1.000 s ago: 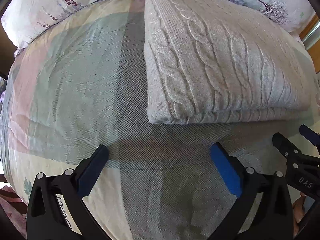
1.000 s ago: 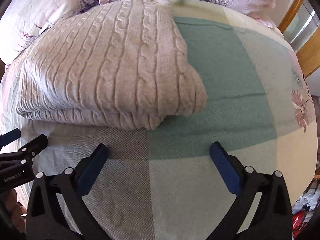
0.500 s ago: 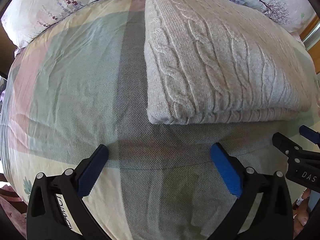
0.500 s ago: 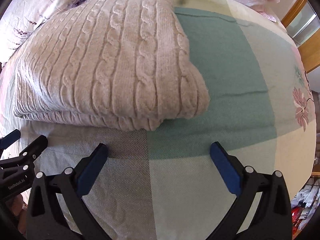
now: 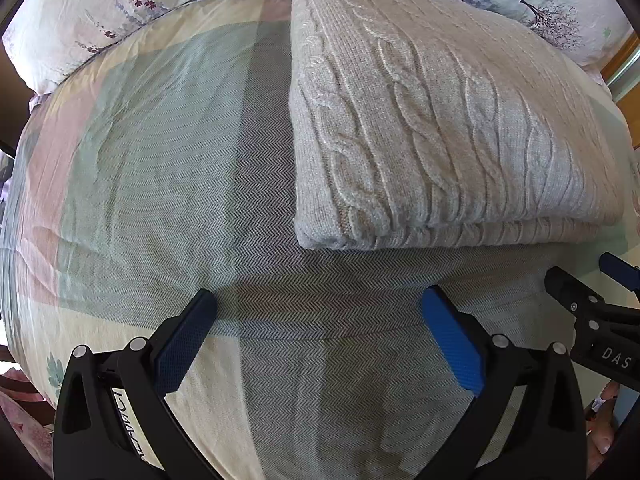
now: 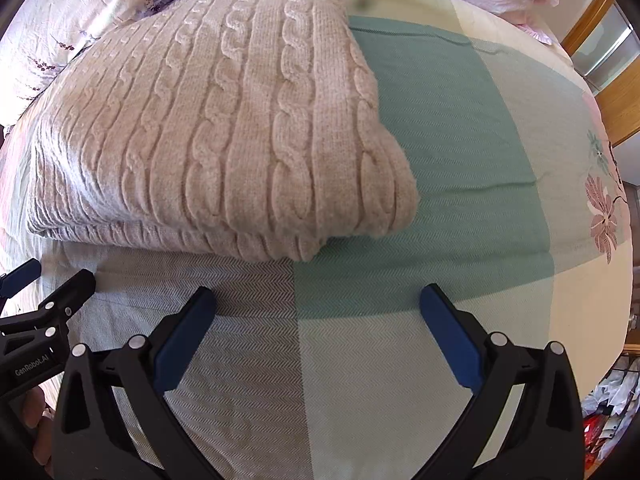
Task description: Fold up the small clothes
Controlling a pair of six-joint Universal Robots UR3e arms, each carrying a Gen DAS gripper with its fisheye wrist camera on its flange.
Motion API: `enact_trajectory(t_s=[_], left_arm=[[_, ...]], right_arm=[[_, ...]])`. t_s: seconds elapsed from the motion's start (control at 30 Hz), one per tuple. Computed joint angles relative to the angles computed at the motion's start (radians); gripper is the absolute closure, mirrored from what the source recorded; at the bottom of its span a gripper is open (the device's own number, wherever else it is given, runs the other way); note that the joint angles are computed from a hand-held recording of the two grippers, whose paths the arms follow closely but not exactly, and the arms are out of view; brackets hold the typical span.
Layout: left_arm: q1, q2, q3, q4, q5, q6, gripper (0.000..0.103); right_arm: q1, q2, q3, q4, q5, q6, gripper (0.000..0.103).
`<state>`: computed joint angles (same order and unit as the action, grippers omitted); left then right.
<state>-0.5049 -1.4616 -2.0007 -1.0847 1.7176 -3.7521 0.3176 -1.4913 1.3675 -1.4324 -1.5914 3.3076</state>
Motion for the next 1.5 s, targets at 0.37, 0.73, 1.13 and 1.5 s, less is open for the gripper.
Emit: enact_trajectory(t_s=[0.37,0.73,1.13,1.5], left_arm=[[0.007,-0.002,0.005,-0.008,-0.005,0.0,0.001],[0.014,-0.004,0.004,-0.008,-0.008,0.002,0.001],[0.014,-0.004,0.002,-0.005,-0.007,0.001,0.001],[0.059,-0.025,0.043,-0.068,-0.047,0.032,0.001]], right_arm=[[0.002,-0.011,0.007,0.004,-0.001,0.005,0.002],[0.003,-0.011,0.008,0.003,0.0,0.005,0.002],[-0.007,-0.059,0.021,0.032,-0.001,-0.005,0.002],[-0.002,-0.08,0.036,0.033,-0.002,-0.001,0.002]])
